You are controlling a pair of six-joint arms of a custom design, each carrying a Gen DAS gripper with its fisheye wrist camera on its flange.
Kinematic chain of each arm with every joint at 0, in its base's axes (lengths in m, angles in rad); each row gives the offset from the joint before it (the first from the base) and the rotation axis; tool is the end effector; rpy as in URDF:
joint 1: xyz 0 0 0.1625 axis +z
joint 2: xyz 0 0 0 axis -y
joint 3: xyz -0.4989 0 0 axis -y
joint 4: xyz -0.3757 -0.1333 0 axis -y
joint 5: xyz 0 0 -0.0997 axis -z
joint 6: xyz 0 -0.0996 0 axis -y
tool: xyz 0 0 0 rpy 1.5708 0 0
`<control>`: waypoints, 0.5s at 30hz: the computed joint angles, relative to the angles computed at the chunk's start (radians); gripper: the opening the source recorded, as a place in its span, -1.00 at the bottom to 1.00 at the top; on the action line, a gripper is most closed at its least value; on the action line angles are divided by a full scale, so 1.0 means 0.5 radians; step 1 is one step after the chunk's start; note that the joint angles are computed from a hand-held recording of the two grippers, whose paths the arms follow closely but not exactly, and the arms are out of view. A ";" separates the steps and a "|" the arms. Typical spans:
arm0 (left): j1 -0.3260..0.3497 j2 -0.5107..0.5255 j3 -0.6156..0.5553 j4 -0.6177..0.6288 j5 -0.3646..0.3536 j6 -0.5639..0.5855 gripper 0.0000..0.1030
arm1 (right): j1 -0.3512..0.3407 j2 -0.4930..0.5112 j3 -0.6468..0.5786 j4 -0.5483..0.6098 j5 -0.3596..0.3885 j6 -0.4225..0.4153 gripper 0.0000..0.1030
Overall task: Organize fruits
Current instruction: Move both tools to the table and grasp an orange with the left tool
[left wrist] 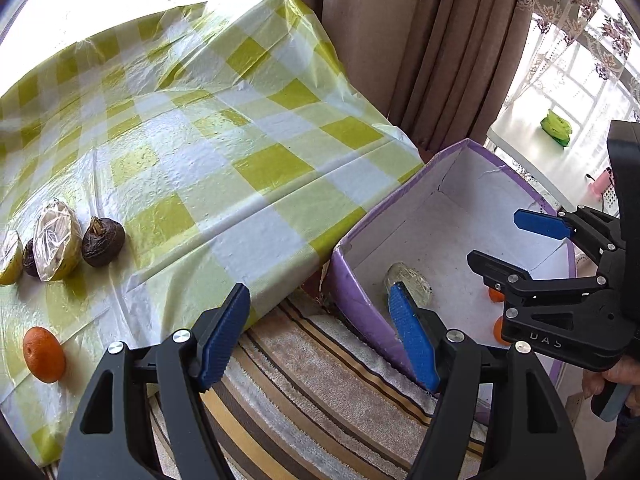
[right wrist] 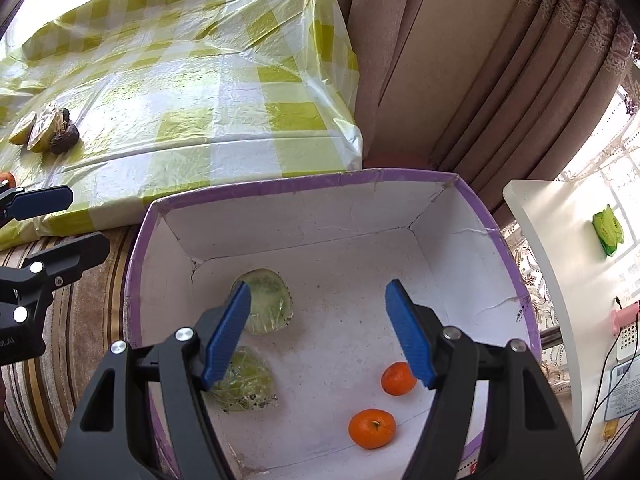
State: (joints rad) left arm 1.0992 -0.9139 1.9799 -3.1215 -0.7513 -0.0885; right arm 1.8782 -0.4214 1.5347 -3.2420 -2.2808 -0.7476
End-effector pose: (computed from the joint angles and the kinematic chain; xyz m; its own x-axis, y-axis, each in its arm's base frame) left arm -0.0918 -0.6337 0.2150 -0.7953 -0.0629 -0.6029 0.3330 0.7857 -0.5213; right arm 0.2908 -0.6901 0.0182 -0.4321 -0.4768 0.7655 -0.7507 0.6606 -0.0123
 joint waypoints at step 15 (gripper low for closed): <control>-0.019 -0.084 0.146 -0.197 0.332 0.009 0.33 | 0.074 0.048 -0.023 0.092 0.121 0.005 0.36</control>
